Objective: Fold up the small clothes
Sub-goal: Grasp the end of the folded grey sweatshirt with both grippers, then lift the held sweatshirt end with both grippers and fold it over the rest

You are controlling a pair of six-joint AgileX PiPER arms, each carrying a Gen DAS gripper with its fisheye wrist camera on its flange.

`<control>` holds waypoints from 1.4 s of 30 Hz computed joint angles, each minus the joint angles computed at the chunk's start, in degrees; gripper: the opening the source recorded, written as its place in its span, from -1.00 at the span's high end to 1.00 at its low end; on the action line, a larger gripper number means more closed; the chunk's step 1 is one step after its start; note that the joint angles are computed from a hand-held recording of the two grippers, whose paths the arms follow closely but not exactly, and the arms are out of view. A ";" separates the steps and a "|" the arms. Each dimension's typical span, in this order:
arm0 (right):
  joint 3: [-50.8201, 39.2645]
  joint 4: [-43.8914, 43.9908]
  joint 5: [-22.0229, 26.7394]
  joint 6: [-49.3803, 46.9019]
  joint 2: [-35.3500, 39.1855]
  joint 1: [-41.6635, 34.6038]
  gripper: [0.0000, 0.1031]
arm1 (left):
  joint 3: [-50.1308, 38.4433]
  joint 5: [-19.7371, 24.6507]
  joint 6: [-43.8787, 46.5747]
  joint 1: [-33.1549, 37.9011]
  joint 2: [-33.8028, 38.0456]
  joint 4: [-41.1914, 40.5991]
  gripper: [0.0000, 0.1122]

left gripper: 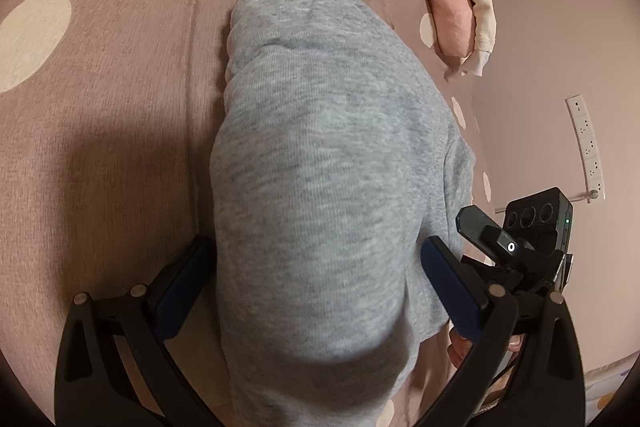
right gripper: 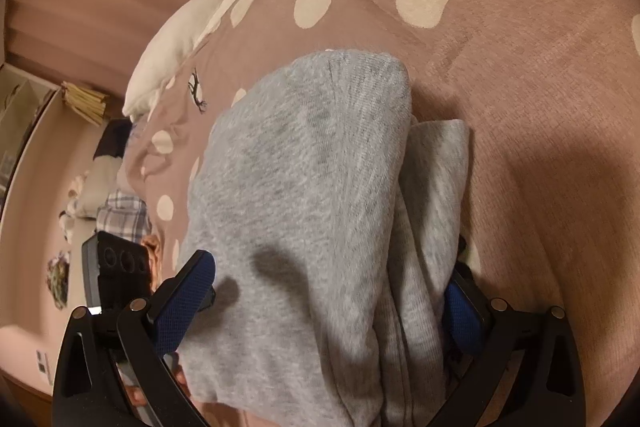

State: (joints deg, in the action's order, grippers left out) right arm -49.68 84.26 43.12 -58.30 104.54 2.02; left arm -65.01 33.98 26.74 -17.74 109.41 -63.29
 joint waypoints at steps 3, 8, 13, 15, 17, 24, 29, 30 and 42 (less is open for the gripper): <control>-0.47 0.21 1.13 -0.31 0.83 -0.60 -0.99 | -0.25 -0.11 -0.27 -0.04 0.14 0.67 -0.83; -2.13 -1.89 2.50 1.58 2.02 -0.94 -0.99 | -1.31 0.02 -2.26 -0.38 0.67 2.89 -0.83; -3.23 -4.22 2.18 3.78 2.12 -0.30 -0.99 | -1.26 -0.01 -2.34 -0.40 0.63 3.03 -0.83; -4.03 -5.42 1.88 4.93 2.23 0.16 -0.99 | -1.42 0.34 -2.34 -0.28 0.65 3.17 -0.83; -4.64 -7.03 1.28 6.69 2.03 0.76 -0.99 | -1.64 1.11 -1.89 0.15 0.89 2.71 -0.83; -5.30 -9.49 -2.37 9.93 1.15 3.13 -0.99 | -1.46 1.66 -1.20 0.81 0.99 1.12 -0.82; -5.99 -12.58 -4.09 12.95 0.76 3.93 -0.92 | -1.18 -1.56 -8.02 -1.32 -0.55 7.94 -0.65; -5.99 -13.27 -4.28 13.35 0.58 3.89 -0.91 | -1.40 -2.17 -10.43 -1.83 -0.79 10.60 -0.59; -4.33 -14.66 -7.56 13.41 -1.52 5.10 -0.29 | -1.52 -5.06 -19.67 -4.37 -2.43 21.89 -0.37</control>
